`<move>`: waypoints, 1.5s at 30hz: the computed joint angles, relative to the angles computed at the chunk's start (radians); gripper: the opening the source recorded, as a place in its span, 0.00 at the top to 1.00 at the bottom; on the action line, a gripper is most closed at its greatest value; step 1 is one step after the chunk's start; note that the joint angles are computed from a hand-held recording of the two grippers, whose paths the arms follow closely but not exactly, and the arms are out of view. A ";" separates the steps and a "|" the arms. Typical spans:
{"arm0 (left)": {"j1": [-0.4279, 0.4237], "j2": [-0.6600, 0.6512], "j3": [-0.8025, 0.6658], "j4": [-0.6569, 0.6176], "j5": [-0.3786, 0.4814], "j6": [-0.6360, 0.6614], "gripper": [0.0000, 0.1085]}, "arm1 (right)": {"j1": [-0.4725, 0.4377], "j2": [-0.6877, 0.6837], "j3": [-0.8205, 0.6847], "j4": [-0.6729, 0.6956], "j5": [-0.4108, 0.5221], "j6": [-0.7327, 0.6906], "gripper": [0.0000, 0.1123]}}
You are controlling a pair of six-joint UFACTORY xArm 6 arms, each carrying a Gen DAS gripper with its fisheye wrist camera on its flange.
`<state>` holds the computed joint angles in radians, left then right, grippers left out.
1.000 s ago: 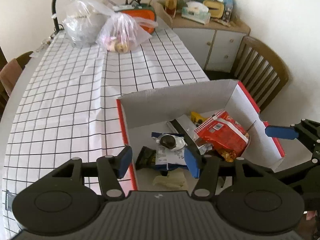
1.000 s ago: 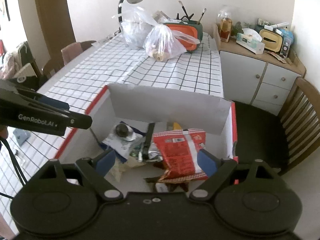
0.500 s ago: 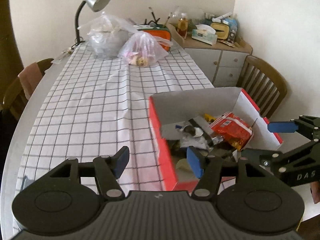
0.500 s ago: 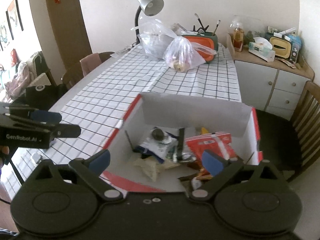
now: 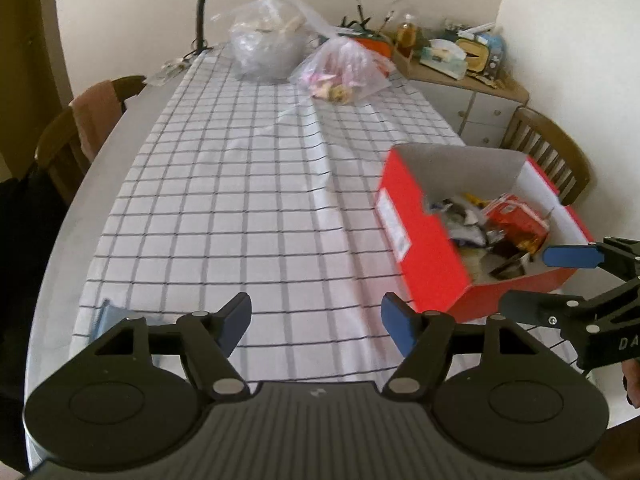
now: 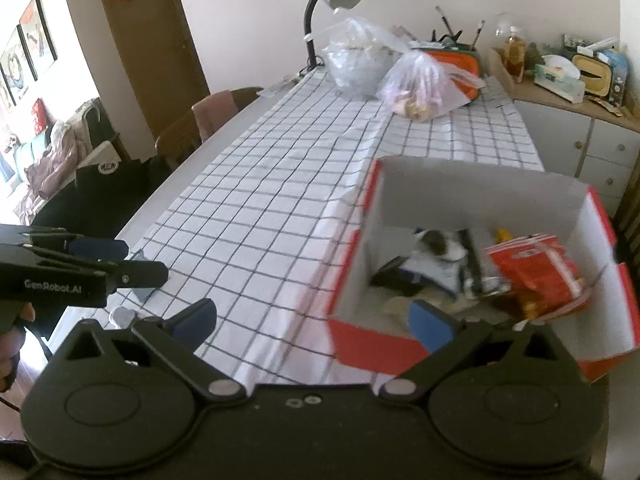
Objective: Organize snacks
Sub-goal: 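Move both tools back toward the light blue packet and clear tray, then grasp the light blue packet with left gripper while right grasps the lolly tray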
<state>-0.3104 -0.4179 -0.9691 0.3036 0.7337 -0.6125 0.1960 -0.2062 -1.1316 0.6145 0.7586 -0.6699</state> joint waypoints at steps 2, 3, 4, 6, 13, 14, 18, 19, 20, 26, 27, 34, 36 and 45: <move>0.034 -0.028 0.030 -0.038 0.001 0.046 0.33 | 0.029 -0.003 0.013 -0.016 -0.012 0.038 0.08; 0.050 -0.041 0.044 -0.057 0.002 0.068 0.33 | 0.046 -0.007 0.021 -0.020 -0.021 0.051 0.08; 0.069 -0.053 0.058 -0.078 0.003 0.092 0.33 | 0.064 -0.013 0.031 -0.025 -0.032 0.063 0.08; 0.106 -0.075 0.084 -0.121 0.005 0.142 0.33 | 0.098 -0.019 0.047 -0.035 -0.051 0.075 0.08; 0.256 -0.110 0.144 -0.233 0.019 0.315 0.33 | 0.219 0.003 0.065 -0.091 -0.077 0.095 0.08; 0.277 -0.110 0.146 -0.249 0.019 0.343 0.33 | 0.235 0.010 0.065 -0.095 -0.081 0.098 0.08; 0.354 -0.092 0.146 -0.305 0.035 0.449 0.33 | 0.288 0.035 0.062 -0.082 -0.081 0.062 0.08; 0.374 -0.082 0.143 -0.318 0.042 0.470 0.33 | 0.302 0.045 0.057 -0.089 -0.078 0.054 0.08; 0.393 -0.071 0.139 -0.332 0.050 0.486 0.33 | 0.315 0.056 0.051 -0.101 -0.075 0.057 0.08; 0.483 0.044 0.058 -0.385 0.144 0.436 0.33 | 0.371 0.116 0.012 -0.138 -0.055 0.059 0.11; 0.496 0.060 0.047 -0.414 0.153 0.432 0.33 | 0.376 0.125 0.003 -0.139 -0.050 0.057 0.11; 0.530 0.170 -0.033 -0.415 0.209 0.199 0.33 | 0.389 0.164 -0.035 -0.149 -0.041 0.076 0.11; 0.527 0.191 -0.047 -0.407 0.213 0.144 0.33 | 0.390 0.170 -0.039 -0.154 -0.044 0.083 0.11; 0.482 0.315 -0.163 -0.305 0.296 -0.085 0.33 | 0.389 0.185 -0.046 -0.184 -0.052 0.110 0.14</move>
